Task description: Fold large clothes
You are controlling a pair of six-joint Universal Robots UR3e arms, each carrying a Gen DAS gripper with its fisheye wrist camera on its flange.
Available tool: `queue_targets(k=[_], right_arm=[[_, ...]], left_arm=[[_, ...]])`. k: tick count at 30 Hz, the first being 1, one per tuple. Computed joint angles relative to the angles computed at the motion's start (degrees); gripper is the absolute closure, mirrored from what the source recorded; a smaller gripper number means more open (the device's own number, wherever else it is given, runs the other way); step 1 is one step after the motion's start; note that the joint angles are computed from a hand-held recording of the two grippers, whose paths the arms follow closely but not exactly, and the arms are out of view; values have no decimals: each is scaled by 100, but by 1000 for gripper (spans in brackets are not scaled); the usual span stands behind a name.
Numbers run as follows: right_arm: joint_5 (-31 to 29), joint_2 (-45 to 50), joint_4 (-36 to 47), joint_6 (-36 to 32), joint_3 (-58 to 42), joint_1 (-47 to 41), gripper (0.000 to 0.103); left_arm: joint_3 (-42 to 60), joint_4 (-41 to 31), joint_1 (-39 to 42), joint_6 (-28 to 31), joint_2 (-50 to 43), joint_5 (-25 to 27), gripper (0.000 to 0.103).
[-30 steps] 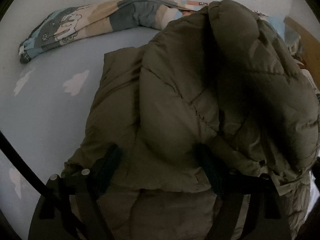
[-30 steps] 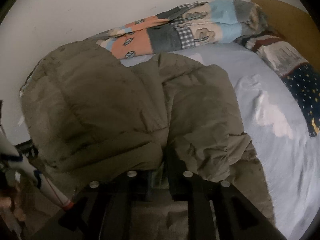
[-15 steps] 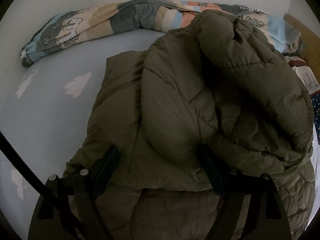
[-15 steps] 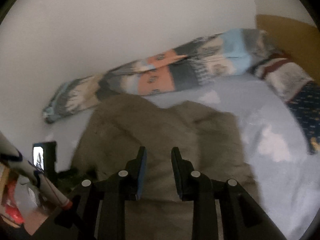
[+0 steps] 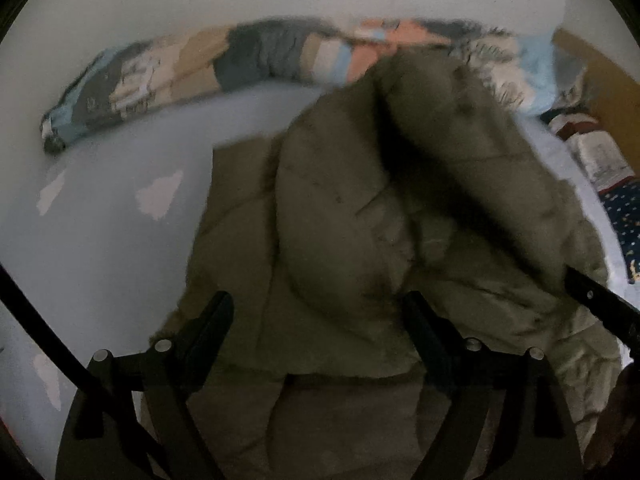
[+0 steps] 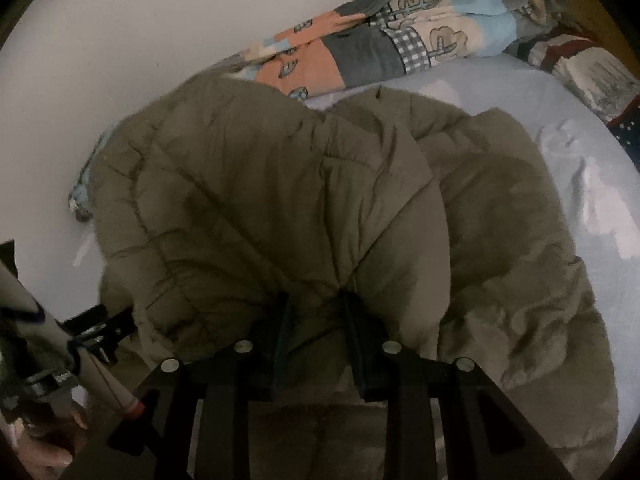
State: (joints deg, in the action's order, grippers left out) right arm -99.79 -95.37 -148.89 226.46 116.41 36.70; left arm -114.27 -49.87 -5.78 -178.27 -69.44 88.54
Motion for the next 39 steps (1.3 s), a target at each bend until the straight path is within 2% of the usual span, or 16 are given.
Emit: queue_targets(k=[6,8,11,14,17,19,23,26,27,29,31,33,35,39], right_arm=[[-556,-404,-11,74,-136,211,74],[-832,-444,82,103,-218,272,74],[-1244,-504,553,229,-265,330,74],[-770,-728,565,315,167,-66,74],[-180,-708,487,267,499,-438,74],[126,-676,533,220,616,-611,74],[55,-594,739,332,461,-522,74],[60,-753,951,446,398,-546,74],[-25,-814,1054,509,337,-505,74],[-664,-720,1356,617,-77,-102,74],[-1292,-533,1209,470,-420,306,74],[-1481,-388,601,210,-494,544,74],[-1290,-125,-24,-149,-561,655,74],[-913,486,-447,-267,-720,786,74]], left_arm=[[-53,501,-234,-15,154,-77,18],[-126,868,-555,-52,-17,169,18],[-39,1072,-1050,-79,-527,820,18],[41,891,-1173,-194,-980,1159,17],[-5,686,-888,-240,-1013,792,17],[31,668,-907,-166,-1028,834,17],[40,568,-834,-131,-937,733,17],[61,317,-491,-77,-590,280,17],[51,291,-391,-66,-450,161,17],[30,317,-350,-103,-296,119,17],[33,349,-332,-127,-237,150,17],[22,339,-306,-144,-199,182,17],[30,315,-272,-177,-212,222,17],[104,245,-349,-243,-497,690,17]])
